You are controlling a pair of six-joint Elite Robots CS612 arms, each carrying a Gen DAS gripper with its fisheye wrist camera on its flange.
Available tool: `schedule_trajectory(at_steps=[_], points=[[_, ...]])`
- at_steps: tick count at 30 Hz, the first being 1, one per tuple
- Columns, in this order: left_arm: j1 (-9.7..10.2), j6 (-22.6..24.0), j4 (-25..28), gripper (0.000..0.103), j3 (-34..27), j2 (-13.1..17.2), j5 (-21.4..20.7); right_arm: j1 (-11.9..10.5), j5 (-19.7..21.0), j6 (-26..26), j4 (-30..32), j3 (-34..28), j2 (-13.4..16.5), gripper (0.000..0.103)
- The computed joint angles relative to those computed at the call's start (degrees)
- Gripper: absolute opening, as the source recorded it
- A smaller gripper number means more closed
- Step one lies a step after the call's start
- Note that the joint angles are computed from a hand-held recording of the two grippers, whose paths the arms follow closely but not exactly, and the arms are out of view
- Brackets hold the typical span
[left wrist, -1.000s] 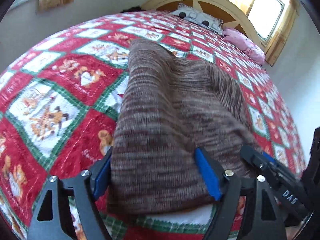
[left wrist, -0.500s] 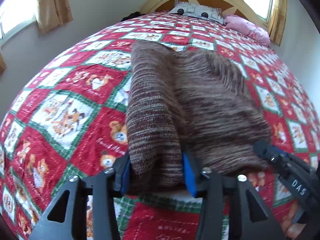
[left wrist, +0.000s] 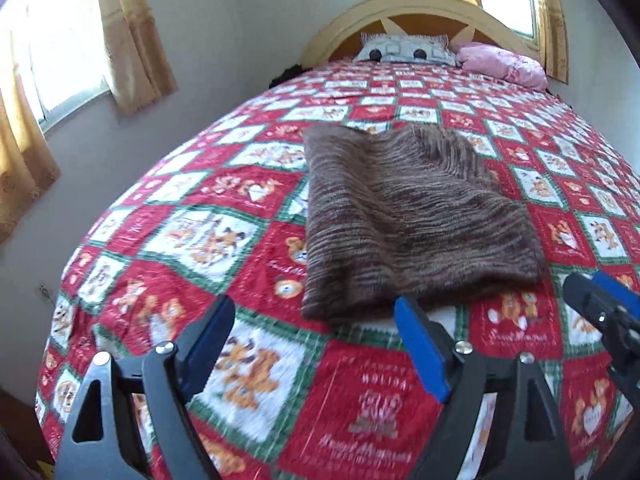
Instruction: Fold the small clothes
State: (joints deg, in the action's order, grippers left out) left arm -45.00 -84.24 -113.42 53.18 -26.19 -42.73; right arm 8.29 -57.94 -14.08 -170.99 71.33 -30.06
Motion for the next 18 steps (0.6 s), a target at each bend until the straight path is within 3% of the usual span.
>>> schedule_trajectory(at_steps=[1, 3, 7, 15, 18], points=[[-0.26, -0.22, -0.17, 0.092, 0.7, -0.4, 0.58, -0.18, -0.19, 0.59, -1.65, 1.29, -0.61, 0.06], [-0.92, -1.46, 0.99, 0.098, 1.55, -1.1, 2.05, -0.58, -0.25, 1.69, -5.25, 4.11, -2.08, 0.06], [-2.34, -2.26, -1.03, 0.102, 5.03, -3.37, 5.64, -1.25, 0.45, 2.82, -8.03, 7.63, -4.5, 0.06], [-4.94, -3.59, 0.03, 0.103, 6.8, -5.78, 15.68, -2.56, 0.37, 8.23, -28.25, 16.41, -9.06, 0.061], [-5.66, -2.19, -2.13, 0.103, 7.62, -6.47, 18.03, -3.12, 0.08, 11.2, -34.12, 18.15, -10.03, 0.072]])
